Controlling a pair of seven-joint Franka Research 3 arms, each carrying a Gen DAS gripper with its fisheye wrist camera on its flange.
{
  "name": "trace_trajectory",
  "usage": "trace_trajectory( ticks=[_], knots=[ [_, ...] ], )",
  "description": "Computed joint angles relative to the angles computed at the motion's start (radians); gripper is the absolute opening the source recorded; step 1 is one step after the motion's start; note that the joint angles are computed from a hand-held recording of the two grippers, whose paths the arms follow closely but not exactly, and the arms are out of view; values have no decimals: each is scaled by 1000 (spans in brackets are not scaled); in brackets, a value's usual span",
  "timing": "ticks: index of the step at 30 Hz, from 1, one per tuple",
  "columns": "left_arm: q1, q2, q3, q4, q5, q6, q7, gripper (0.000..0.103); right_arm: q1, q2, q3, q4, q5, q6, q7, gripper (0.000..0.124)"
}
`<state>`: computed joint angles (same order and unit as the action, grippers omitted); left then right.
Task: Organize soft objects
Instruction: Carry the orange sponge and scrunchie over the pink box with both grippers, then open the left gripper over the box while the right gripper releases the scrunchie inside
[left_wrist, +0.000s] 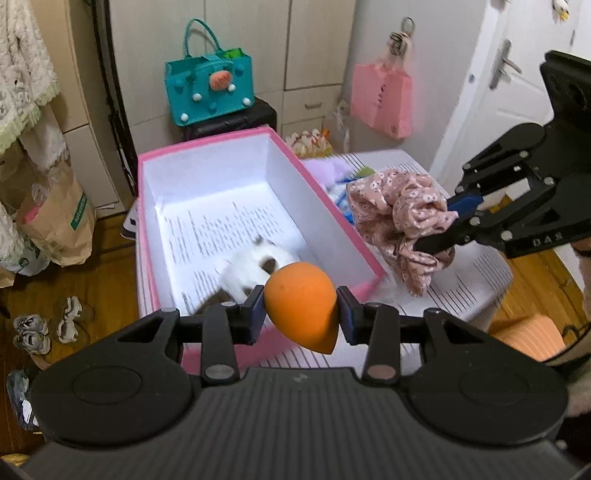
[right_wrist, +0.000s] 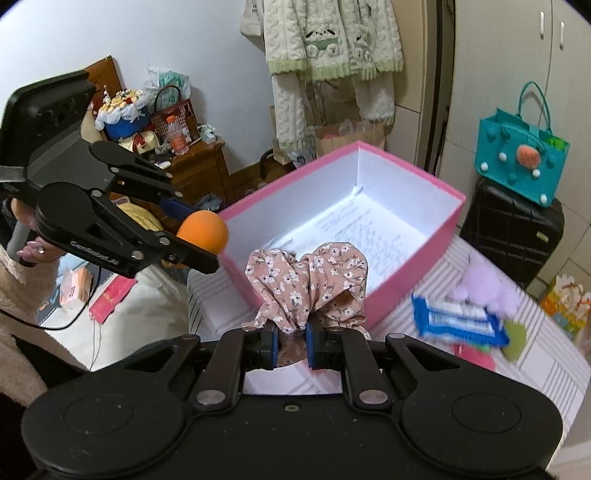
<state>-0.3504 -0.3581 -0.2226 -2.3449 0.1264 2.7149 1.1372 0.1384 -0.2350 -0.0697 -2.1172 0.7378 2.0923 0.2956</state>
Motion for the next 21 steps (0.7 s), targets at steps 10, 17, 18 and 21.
trace_trajectory(
  ticks=[10, 17, 18, 21],
  knots=[
    [91, 196, 22, 116, 41, 134, -29, 40, 36, 177, 58, 155, 32, 157, -53, 16],
    [177, 359, 13, 230, 324, 234, -263, 40, 54, 331, 106, 279, -19, 259, -66, 16],
    [176, 379, 18, 250, 362, 231, -285, 39, 55, 357, 112, 303, -33, 259, -56, 16],
    [170, 445, 29, 326, 360, 176, -284, 32, 59, 434, 126, 374, -91, 260, -2, 16]
  ],
)
